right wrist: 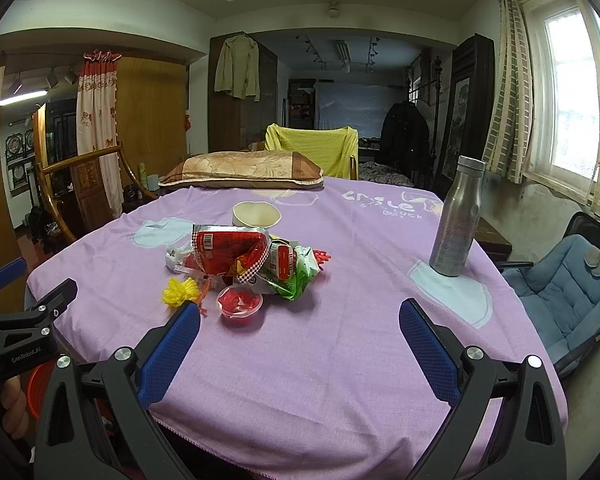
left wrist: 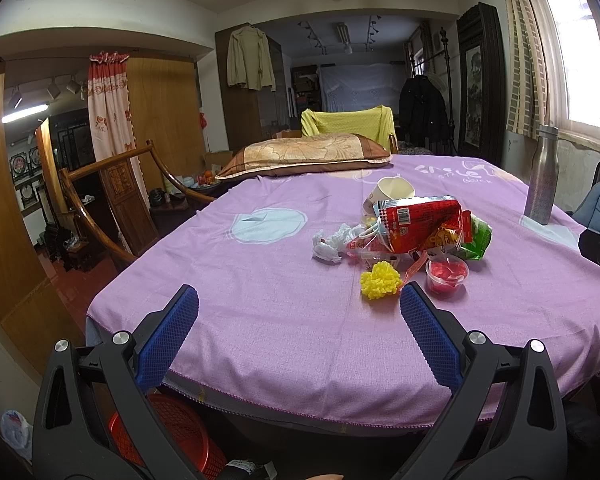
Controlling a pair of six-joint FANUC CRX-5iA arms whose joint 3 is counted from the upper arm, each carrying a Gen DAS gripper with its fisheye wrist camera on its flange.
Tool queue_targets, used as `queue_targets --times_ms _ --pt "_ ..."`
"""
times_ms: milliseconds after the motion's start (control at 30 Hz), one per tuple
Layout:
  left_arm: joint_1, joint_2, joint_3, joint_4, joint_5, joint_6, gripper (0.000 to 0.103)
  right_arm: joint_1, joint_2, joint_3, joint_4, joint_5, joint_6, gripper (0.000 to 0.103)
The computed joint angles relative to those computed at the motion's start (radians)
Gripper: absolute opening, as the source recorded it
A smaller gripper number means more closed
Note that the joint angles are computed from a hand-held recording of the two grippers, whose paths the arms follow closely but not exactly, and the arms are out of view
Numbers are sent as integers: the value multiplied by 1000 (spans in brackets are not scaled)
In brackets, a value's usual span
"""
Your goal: Collect trash
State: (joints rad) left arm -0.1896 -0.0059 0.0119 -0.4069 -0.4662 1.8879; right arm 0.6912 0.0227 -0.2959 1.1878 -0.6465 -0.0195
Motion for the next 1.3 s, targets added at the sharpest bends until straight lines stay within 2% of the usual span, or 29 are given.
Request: queue_targets --times_ms 367,400,600,633,700,767,800,867,967,1067,1100,1133,1200,1300 --pt "-2 1 1 -5 -1 3 96 3 2 1 -6 1 6 97" --pt "8 -1 -18 0 18 -3 96 3 2 1 -8 0 7 97" --pt "33 5 -35 90 27 -92 96 -5 10 3 -29 14 19 97" --pt "21 29 3 80 -23 -105 96 -6 14 6 -39 17 27 97" --pt "39 39 -3 140 -23 -153 96 -8 22 11 -58 18 40 97" --pt "51 55 10 182 -57 -192 96 -12 30 17 -81 21 53 97" --pt "57 71 35 208 -119 -233 96 -17 36 21 -105 29 66 97" --pt "66 89 48 240 -149 -256 96 -23 42 25 -125 35 76 97" --pt "65 110 50 243 -120 -271 96 -39 62 35 -170 50 102 97" --pt "62 150 62 287 -104 -355 96 -56 73 38 -194 73 118 98" --pt "62 171 77 316 -117 -399 96 -69 83 40 -206 91 129 98" --pt "53 194 106 292 -131 -409 96 -74 87 44 -215 96 137 98" --pt "47 237 144 322 -142 -440 96 -92 96 47 -238 120 153 97" --pt "36 305 224 336 -182 -437 96 -113 105 51 -271 156 171 98"
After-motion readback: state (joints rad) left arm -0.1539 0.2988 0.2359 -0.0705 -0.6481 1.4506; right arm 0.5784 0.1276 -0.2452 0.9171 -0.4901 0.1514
